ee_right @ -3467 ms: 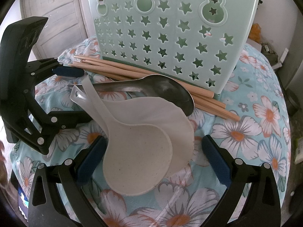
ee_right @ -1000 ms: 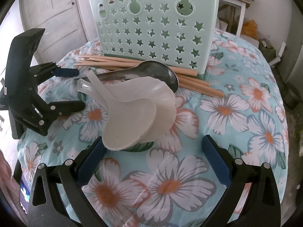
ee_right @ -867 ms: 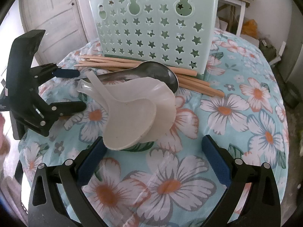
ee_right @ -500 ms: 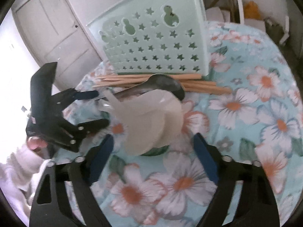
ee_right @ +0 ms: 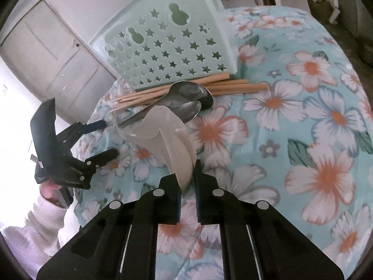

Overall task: Organize utensils
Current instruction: 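Close the right tool on the cream-white ladle handle, then lift the cream-white ladle with the right tool and hold it up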

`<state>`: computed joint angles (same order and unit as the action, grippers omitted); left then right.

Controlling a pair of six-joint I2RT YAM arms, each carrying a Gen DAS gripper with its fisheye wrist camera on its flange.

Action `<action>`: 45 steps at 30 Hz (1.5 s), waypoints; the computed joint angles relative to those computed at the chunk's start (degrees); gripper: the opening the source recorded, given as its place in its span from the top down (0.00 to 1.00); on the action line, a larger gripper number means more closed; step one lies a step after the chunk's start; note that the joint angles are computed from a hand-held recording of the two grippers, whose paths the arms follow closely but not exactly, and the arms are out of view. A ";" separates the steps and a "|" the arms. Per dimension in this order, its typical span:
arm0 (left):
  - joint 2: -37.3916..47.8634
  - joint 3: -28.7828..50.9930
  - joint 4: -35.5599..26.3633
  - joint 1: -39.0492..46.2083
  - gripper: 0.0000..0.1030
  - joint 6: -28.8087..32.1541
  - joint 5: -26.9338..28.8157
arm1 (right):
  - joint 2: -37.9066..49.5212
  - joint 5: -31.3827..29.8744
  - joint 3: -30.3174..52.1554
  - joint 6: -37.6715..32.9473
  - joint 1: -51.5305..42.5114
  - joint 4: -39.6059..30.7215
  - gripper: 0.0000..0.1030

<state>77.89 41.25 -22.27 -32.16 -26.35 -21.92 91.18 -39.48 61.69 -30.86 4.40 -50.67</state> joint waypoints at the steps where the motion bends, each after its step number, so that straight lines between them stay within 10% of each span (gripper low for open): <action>1: -0.83 -0.70 -0.14 -0.45 0.04 -0.11 -0.75 | -0.29 -0.23 0.24 -0.75 -0.66 -0.99 0.94; 15: -4.53 -4.20 1.45 0.67 0.04 -1.13 0.46 | 3.65 -0.18 6.42 -5.20 -11.03 -7.34 0.98; 36: -3.91 -4.96 2.65 -1.39 0.04 -1.90 -2.41 | 1.08 -1.03 -0.28 13.98 -14.87 13.97 0.98; 45: -4.45 -5.02 2.62 -1.48 0.04 -1.27 -2.56 | -6.73 -3.56 -0.78 11.64 -19.54 13.57 0.98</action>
<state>73.45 36.23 -19.65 -33.64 -27.62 -24.48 84.45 -43.04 60.90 -19.22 -15.14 -37.09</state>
